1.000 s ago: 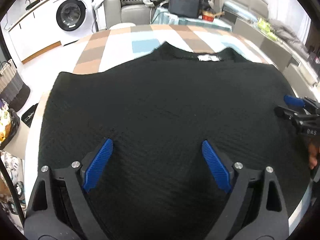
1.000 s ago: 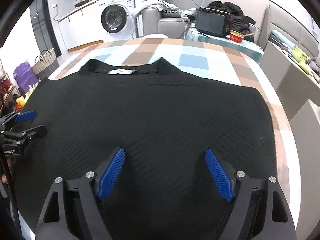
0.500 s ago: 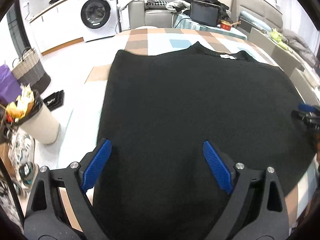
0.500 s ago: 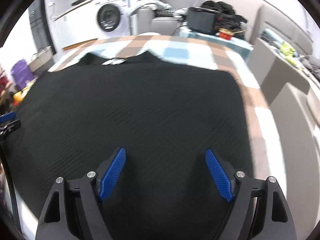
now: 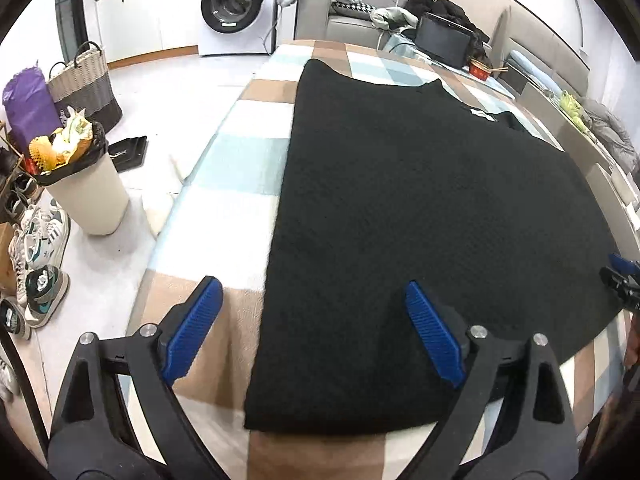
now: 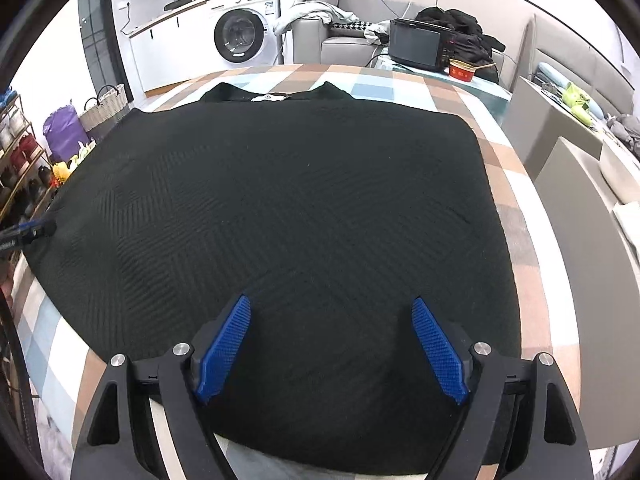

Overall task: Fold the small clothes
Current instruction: 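Grasp the sweater side with the left gripper and fold it over the body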

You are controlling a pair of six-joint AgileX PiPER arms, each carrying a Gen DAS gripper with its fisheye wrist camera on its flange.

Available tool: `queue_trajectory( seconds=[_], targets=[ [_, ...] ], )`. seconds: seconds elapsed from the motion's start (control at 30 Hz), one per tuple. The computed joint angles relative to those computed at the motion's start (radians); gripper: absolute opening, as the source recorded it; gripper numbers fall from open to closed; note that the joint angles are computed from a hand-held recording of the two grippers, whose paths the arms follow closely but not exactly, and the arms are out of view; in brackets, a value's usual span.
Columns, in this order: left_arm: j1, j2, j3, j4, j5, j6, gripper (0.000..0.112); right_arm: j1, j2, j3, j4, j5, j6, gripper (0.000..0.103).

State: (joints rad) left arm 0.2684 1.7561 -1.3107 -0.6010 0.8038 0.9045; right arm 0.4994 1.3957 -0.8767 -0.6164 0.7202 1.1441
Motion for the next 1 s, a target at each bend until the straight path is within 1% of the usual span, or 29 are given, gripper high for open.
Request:
queue_trajectory(
  seconds=[0.03, 0.1, 0.13, 0.17, 0.2, 0.23, 0.3, 0.33, 0.47, 0.53, 0.63, 0.73, 0.87, 1.0],
  targets=[
    [-0.01, 0.004, -0.005, -0.003, 0.001, 0.004, 0.084, 0.004, 0.004, -0.003, -0.006, 0.004, 0.006, 0.085],
    [-0.033, 0.005, -0.007, -0.008, -0.003, 0.006, 0.067, 0.013, 0.005, -0.005, -0.01, 0.007, 0.012, 0.086],
    [-0.049, 0.009, -0.013, -0.013, 0.002, 0.007, 0.06, 0.012, 0.007, -0.007, -0.008, 0.004, 0.012, 0.086],
    [-0.063, 0.009, -0.016, -0.02, 0.007, 0.011, 0.042, 0.006, 0.011, -0.01, -0.006, 0.0, 0.007, 0.086],
    [-0.07, 0.014, -0.024, -0.038, 0.028, 0.019, 0.024, 0.003, 0.012, -0.012, -0.006, -0.001, 0.005, 0.086],
    [-0.077, 0.016, -0.032, -0.049, 0.039, 0.018, 0.016, -0.001, 0.009, -0.01, -0.004, -0.006, 0.0, 0.086],
    [-0.079, 0.003, -0.019, -0.075, 0.022, 0.024, 0.013, -0.005, 0.009, -0.005, -0.009, -0.016, 0.004, 0.086],
    [-0.067, 0.001, -0.016, -0.1, 0.028, 0.037, 0.013, -0.007, 0.008, -0.003, -0.008, -0.02, 0.006, 0.086],
    [-0.007, 0.013, -0.053, -0.141, 0.095, 0.046, 0.012, -0.009, -0.001, 0.002, 0.0, -0.027, -0.005, 0.086],
    [0.007, -0.001, -0.047, -0.139, 0.09, 0.047, 0.012, -0.012, -0.008, 0.007, 0.004, -0.034, -0.01, 0.086],
    [0.028, -0.01, -0.065, -0.154, 0.135, 0.039, 0.012, -0.004, -0.015, 0.011, 0.0, -0.041, -0.01, 0.086],
    [0.018, -0.052, -0.064, -0.177, 0.147, 0.054, 0.012, 0.001, -0.009, 0.006, -0.002, -0.037, -0.008, 0.086],
    [-0.063, -0.11, -0.097, -0.219, 0.176, 0.052, 0.011, -0.009, -0.031, 0.013, 0.002, -0.041, -0.019, 0.086],
    [-0.245, -0.16, -0.135, -0.227, 0.172, 0.023, 0.011, -0.013, -0.065, 0.018, -0.009, -0.026, -0.005, 0.086]
  ],
)
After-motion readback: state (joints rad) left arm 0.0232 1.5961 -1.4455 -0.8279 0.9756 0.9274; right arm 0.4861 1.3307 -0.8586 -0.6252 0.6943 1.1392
